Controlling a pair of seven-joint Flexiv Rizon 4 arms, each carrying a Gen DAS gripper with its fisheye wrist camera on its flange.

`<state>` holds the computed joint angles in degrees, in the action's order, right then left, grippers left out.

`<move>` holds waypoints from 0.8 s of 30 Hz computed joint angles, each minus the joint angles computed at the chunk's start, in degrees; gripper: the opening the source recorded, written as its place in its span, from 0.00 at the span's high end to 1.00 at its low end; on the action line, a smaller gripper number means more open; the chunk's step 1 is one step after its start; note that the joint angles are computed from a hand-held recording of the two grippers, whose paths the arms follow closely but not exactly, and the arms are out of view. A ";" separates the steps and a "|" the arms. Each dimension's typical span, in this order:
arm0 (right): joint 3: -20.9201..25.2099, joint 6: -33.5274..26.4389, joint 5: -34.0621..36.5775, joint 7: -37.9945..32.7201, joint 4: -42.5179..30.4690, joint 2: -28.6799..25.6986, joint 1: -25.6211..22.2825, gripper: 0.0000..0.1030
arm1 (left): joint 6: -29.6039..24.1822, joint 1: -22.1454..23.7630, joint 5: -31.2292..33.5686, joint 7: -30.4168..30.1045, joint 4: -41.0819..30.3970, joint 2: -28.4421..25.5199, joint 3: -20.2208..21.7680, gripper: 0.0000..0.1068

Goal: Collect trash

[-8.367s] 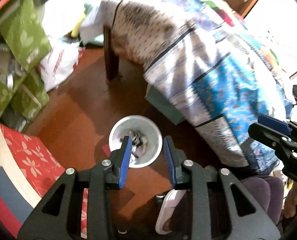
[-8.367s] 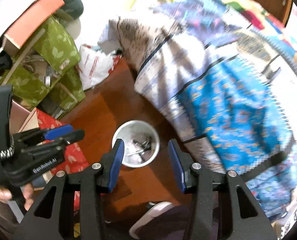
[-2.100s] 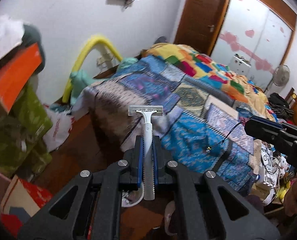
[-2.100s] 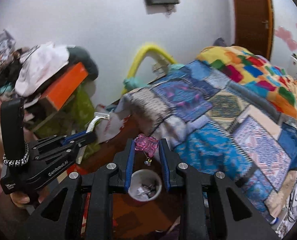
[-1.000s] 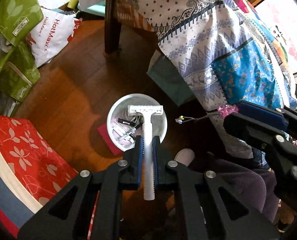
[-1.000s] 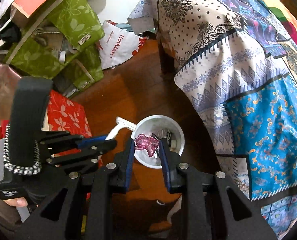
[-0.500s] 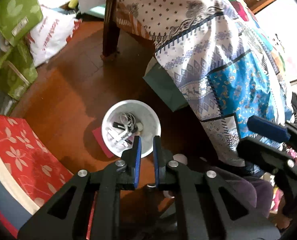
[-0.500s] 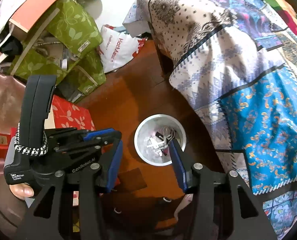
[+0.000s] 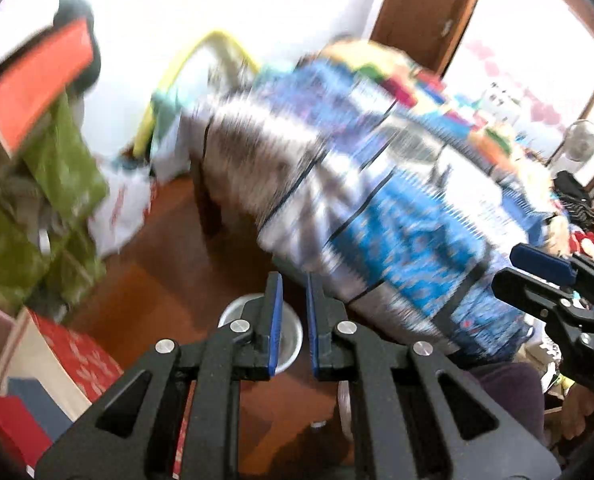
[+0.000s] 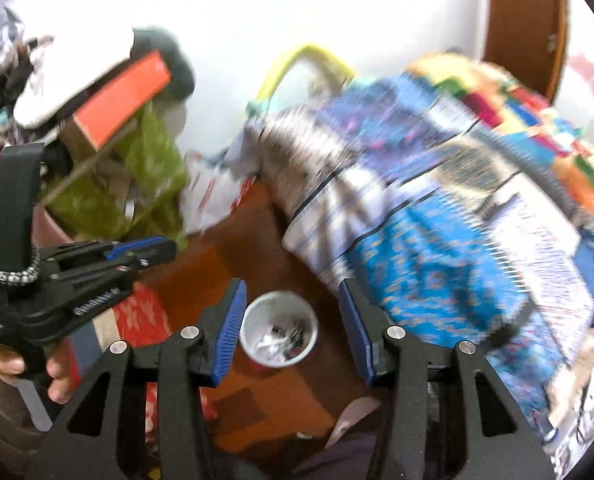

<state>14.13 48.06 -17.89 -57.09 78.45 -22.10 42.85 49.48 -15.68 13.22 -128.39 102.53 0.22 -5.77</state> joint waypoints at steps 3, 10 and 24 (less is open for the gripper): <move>-2.46 4.87 -6.68 7.68 7.05 6.19 0.66 0.57 | 0.65 -0.99 4.06 -2.02 -2.24 2.31 -1.46 0.84; -3.22 8.64 -32.89 31.75 19.29 18.68 -1.70 0.57 | 2.57 -2.18 14.10 -6.53 -6.30 7.52 -6.86 0.72; 8.23 -7.65 -49.93 55.63 25.93 27.39 -7.45 0.19 | 6.07 -0.66 20.60 -8.71 -1.82 16.36 -14.42 0.42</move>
